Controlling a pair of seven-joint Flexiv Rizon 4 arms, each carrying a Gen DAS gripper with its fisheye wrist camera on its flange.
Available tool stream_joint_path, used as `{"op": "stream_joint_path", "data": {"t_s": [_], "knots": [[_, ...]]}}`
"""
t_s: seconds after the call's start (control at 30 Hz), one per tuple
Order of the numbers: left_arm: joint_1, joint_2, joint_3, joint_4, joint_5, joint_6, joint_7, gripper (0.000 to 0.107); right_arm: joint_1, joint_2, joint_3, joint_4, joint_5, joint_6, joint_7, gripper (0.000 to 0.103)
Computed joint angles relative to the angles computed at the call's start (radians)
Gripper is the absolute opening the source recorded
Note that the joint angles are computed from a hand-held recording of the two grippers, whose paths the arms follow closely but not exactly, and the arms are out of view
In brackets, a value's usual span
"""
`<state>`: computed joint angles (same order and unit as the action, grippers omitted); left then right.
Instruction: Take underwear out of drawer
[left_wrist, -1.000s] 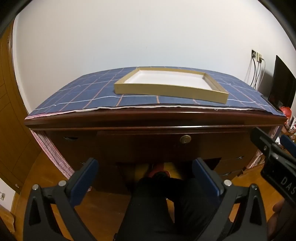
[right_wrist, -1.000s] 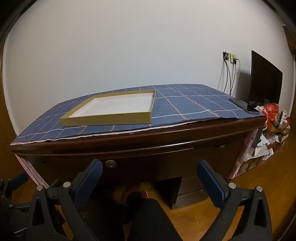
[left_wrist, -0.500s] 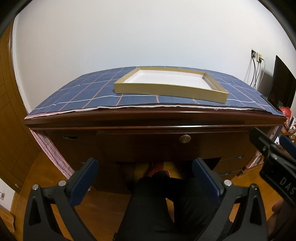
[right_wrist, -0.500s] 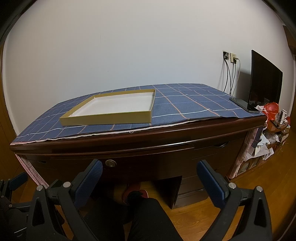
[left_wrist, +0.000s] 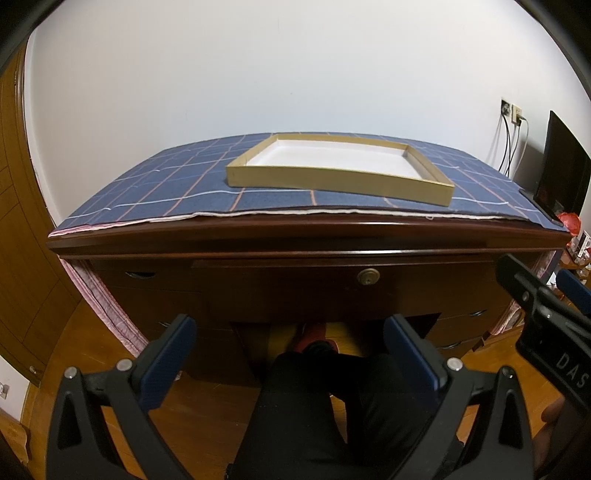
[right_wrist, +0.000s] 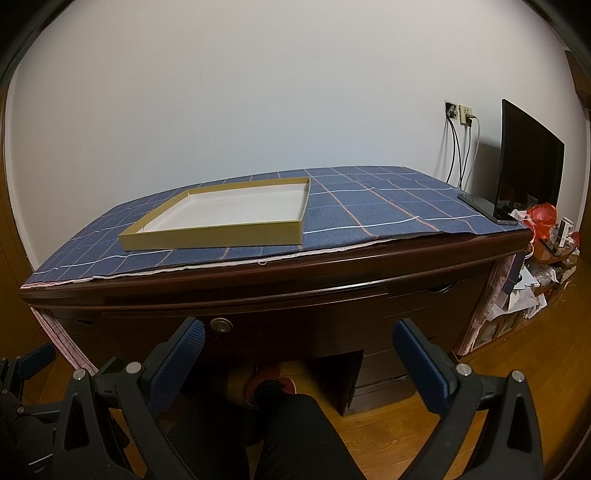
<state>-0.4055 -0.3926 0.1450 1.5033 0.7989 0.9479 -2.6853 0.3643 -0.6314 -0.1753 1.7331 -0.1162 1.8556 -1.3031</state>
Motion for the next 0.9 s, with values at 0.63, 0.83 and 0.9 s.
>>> {"op": "stream_joint_path", "data": {"t_s": [0.63,0.83,0.9], "knots": [[-0.006,-0.011,0.001,-0.016,-0.005,-0.010,0.000,0.103,-0.008,0.000,0.009,-0.003,-0.004,-0.005,0.001,0.103],[0.001,-0.006,0.007,-0.009,-0.003,-0.006,-0.012,0.103,-0.022,-0.013,0.018,-0.021,-0.008,-0.019,0.014,0.103],[0.001,-0.008,0.012,-0.010,0.004,-0.011,-0.023,0.103,-0.044,-0.019,0.038,-0.034,-0.015,-0.031,0.025,0.103]]}}
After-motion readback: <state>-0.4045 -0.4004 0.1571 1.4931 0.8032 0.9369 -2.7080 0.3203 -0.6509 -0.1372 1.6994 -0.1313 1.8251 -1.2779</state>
